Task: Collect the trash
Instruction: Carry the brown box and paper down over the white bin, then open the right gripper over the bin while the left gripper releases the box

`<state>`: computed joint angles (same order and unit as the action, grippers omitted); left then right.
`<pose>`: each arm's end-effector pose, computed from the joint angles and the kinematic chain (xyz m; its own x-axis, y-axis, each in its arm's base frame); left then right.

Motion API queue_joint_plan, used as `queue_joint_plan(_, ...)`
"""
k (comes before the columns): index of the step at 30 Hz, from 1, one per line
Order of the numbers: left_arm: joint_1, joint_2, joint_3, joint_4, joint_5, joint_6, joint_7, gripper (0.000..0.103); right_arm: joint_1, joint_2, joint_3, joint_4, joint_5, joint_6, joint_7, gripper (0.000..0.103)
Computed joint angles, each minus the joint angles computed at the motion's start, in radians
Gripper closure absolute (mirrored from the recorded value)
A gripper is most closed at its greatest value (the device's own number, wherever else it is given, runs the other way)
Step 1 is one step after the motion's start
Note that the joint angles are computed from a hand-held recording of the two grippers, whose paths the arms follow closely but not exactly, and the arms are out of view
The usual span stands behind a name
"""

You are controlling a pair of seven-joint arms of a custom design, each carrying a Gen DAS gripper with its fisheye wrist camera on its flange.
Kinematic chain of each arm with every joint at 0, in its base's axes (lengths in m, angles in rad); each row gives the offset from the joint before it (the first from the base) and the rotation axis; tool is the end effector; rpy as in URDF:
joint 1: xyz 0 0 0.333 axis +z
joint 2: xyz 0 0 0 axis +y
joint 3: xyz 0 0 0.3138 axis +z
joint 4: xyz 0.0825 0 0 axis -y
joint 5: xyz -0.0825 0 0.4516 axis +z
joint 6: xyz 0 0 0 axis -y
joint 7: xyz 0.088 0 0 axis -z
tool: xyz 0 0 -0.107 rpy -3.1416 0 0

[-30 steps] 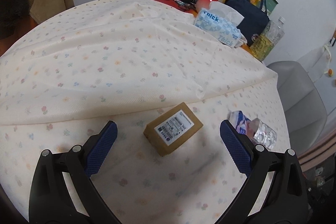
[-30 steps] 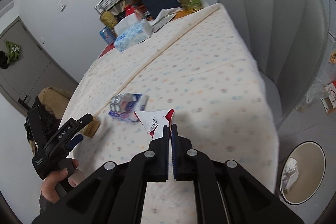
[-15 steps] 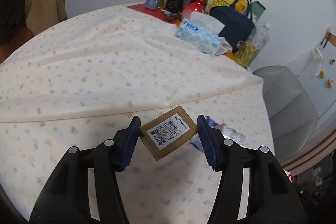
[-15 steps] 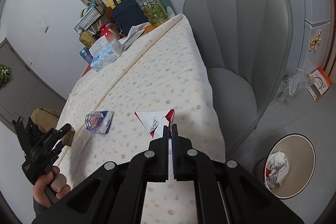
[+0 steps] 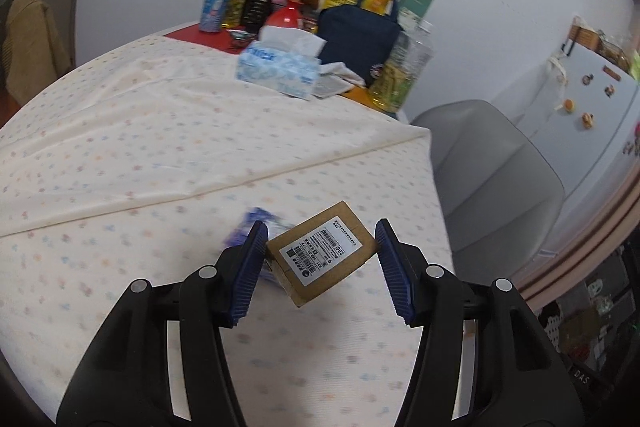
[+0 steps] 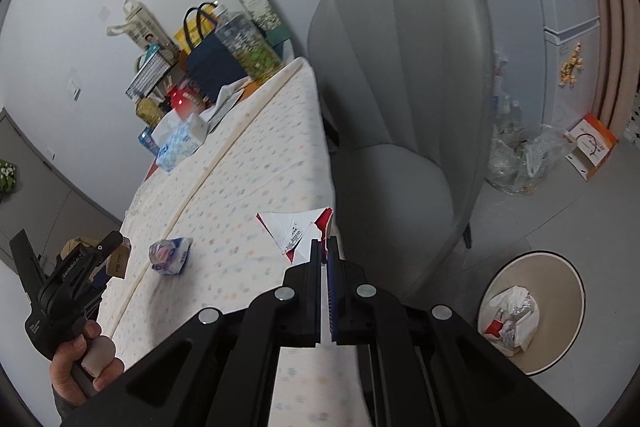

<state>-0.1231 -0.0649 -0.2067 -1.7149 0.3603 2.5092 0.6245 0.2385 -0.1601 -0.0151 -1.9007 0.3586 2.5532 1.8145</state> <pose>0.6199 -0.2198 0.6933 0.2301 -0.9058 0.3559 -0.5701 -0.4218 -0.7050 0.6141 0.1339 0.6504 -0.0302 -0.8653 -0.5003 -0.7415 0.3551 -0.5693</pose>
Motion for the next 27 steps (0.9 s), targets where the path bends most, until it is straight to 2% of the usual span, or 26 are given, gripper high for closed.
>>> queue_joint_plan(10, -0.12, 0.187, -0.016, 0.216, -0.027, -0.031, 0.107, 0.047, -0.066, -0.124, -0.054, -0.139, -0.062, 0.009, 0.081, 0.099)
queue_joint_plan(20, -0.26, 0.368, 0.006, 0.446, -0.087, -0.086, 0.23, 0.047, -0.116, -0.216, -0.098, -0.234, -0.123, 0.011, 0.143, 0.099)
queue_joint_plan(27, -0.331, 0.466, 0.024, 0.577, -0.114, -0.13, 0.282, 0.047, -0.147, -0.265, -0.122, -0.289, -0.151, 0.004, 0.171, 0.099)
